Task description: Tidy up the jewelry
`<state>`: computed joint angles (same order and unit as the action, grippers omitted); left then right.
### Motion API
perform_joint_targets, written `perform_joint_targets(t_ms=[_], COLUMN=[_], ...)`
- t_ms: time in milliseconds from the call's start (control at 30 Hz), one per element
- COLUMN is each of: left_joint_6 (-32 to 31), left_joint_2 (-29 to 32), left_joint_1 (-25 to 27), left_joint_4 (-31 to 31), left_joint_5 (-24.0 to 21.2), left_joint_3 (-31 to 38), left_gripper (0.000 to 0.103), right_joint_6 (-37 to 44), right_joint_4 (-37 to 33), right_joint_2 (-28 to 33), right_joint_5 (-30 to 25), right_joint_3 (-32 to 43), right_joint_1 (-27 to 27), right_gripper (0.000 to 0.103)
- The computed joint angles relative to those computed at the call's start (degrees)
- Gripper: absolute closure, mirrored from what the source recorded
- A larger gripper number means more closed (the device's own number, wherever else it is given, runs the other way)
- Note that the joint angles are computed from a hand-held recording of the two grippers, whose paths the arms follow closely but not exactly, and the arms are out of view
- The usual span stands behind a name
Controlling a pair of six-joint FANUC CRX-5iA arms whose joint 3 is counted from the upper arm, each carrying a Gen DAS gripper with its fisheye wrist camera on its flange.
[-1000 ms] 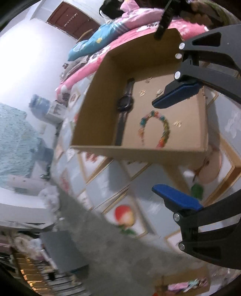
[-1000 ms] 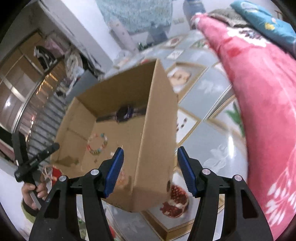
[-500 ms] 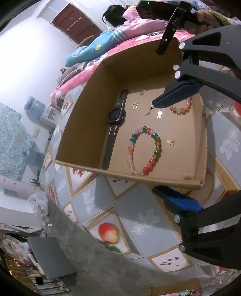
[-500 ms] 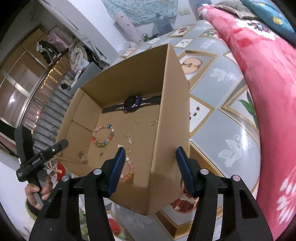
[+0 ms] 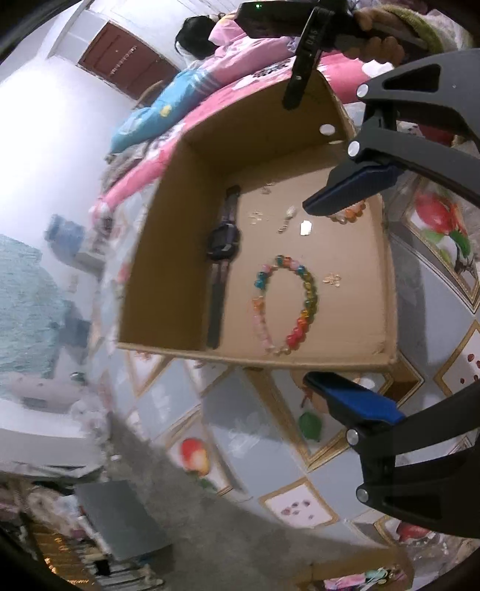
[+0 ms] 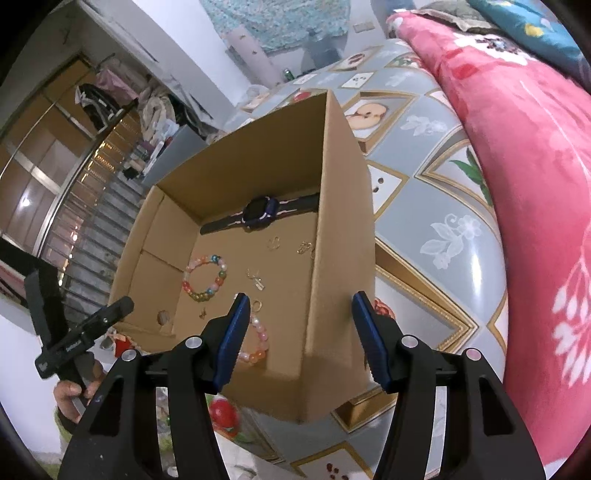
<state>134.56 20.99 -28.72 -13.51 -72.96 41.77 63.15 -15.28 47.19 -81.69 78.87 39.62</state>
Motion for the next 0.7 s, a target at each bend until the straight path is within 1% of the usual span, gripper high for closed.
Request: perform_joint_targets(t_ms=[33,67,100,133,167,200,233,267,300,333,367,400,433,500,567,633,667,700], left_joint_6=[0.48,0.96,1.69,2.56,3.26,4.47,5.73,6.74,7.28,7.66,8.05,8.45,8.55,8.35,8.0,7.0,5.6,4.72], left_joint_2=[-0.21,-0.54,-0.75,-1.15,-1.65,-2.33,-2.85,-3.17,-2.74,-1.77,-0.68,0.63,1.59,2.61,3.89,5.77,7.57,8.58], left_joint_1=[-1.14,-2.74,-4.4,-5.91,-6.88,-8.23,-9.55,-10.59,-11.39,-12.37,-13.16,-13.71,-13.87,-13.49,-12.34,-11.91,-12.0,-12.16], left_joint_4=[-2.77,-6.37,-9.95,-12.95,-14.8,-17.3,-19.69,-21.46,-22.68,-24.15,-25.24,-25.87,-25.71,-24.15,-20.83,-19.56,-19.73,-19.88], left_joint_5=[-0.49,-1.27,-2.63,-3.61,-3.91,-4.28,-4.8,-5.6,-7.04,-9.66,-12.29,-15.12,-16.86,-18.39,-19.95,-22.8,-25.31,-26.53], left_joint_3=[0.75,1.62,2.65,3.17,3.09,2.86,2.72,2.68,3.61,5.35,7.13,9.07,10.29,11.15,12.22,14.61,17.19,18.58], left_gripper=[0.019,0.019,0.018,0.017,0.01,0.006,0.006,0.006,0.006,0.006,0.006,0.006,0.006,0.006,0.006,0.006,0.006,0.006], right_joint_6=[0.39,1.04,1.19,0.82,-0.11,-1.06,-2.86,-3.87,-5.94,-7.24,-8.77,-9.48,-9.56,-9.56,-9.53,-9.79,-9.88,-9.58], right_joint_4=[0.93,3.61,7.52,10.46,14.37,16.88,20.18,21.96,25.36,27.34,29.21,29.77,29.21,28.21,27.85,27.69,27.81,27.93], right_joint_2=[-1.97,-5.13,-8.53,-10.94,-14.13,-16.2,-18.71,-19.82,-21.41,-21.95,-22.59,-22.82,-22.63,-21.34,-19.32,-17.71,-17.23,-15.92], right_joint_5=[2.09,5.39,9.11,11.92,15.5,17.81,20.29,21.34,22.77,23.47,24.17,24.3,23.87,22.08,19.38,17.76,17.18,15.91], right_joint_3=[-3.34,-8.74,-14.68,-19.0,-24.68,-28.46,-33.06,-35.26,-38.73,-40.33,-42.23,-43.08,-42.99,-41.38,-38.41,-36.03,-35.29,-33.35], right_joint_1=[0.33,1.26,2.55,3.51,4.86,5.77,7.08,7.84,9.28,9.93,10.8,11.39,11.85,12.51,13.02,13.58,13.88,14.16], right_gripper=[0.044,0.04,0.037,0.035,0.031,0.027,0.026,0.025,0.025,0.024,0.021,0.02,0.02,0.018,0.017,0.014,0.013,0.013])
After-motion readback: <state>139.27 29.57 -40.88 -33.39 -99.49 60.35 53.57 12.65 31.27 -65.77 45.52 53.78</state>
